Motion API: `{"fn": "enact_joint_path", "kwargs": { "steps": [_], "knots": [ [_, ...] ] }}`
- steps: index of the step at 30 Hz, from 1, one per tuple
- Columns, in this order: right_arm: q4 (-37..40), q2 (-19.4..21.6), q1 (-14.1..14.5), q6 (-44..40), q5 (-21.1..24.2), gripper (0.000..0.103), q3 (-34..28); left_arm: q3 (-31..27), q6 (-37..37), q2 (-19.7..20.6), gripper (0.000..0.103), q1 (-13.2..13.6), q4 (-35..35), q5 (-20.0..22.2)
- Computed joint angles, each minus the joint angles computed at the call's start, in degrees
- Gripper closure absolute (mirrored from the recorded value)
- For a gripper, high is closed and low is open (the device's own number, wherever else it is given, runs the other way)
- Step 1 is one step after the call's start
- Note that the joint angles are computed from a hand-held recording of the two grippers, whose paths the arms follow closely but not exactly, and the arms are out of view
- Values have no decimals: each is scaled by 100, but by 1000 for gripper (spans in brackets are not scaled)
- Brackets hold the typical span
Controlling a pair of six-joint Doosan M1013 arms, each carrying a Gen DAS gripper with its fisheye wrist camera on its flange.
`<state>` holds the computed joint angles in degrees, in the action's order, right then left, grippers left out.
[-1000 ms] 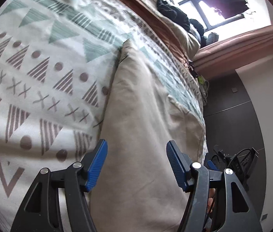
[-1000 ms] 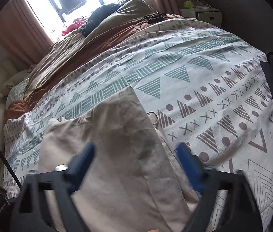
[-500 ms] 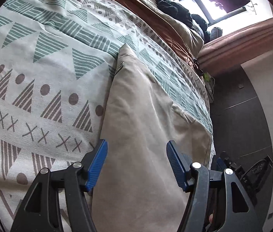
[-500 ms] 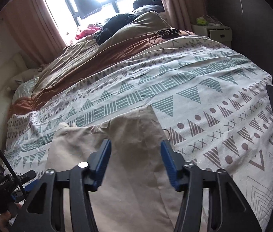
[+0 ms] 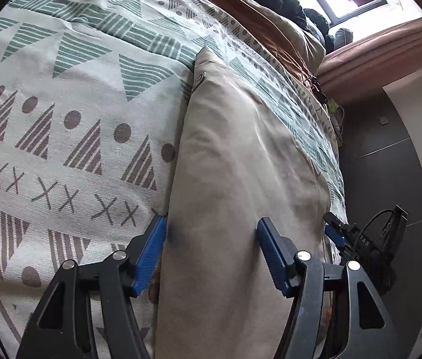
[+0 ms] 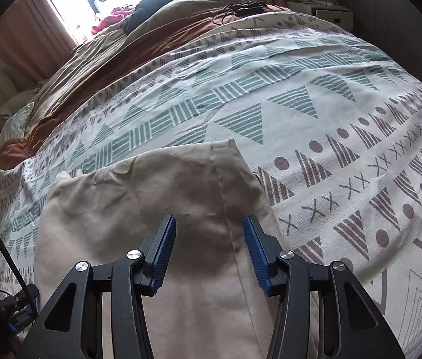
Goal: Fold large clothes
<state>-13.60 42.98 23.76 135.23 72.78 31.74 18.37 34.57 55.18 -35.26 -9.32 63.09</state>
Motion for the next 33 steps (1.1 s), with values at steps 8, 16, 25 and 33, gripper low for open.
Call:
{"fn": "enact_joint_path", "kwargs": {
  "steps": [8, 16, 25, 33],
  "knots": [
    [208, 578, -139, -92, 511, 58, -922, -248, 12, 145, 39, 22, -71, 203],
    [634, 321, -255, -112, 151, 57, -483, -298, 8, 140, 39, 27, -13, 227],
    [1473, -822, -546, -90, -1244, 22, 1400, 619, 39, -384, 39, 13, 116, -544],
    [2830, -1140, -812, -1259, -1723, 22, 2108, 459, 33, -291, 39, 11, 130, -419]
  ]
}}
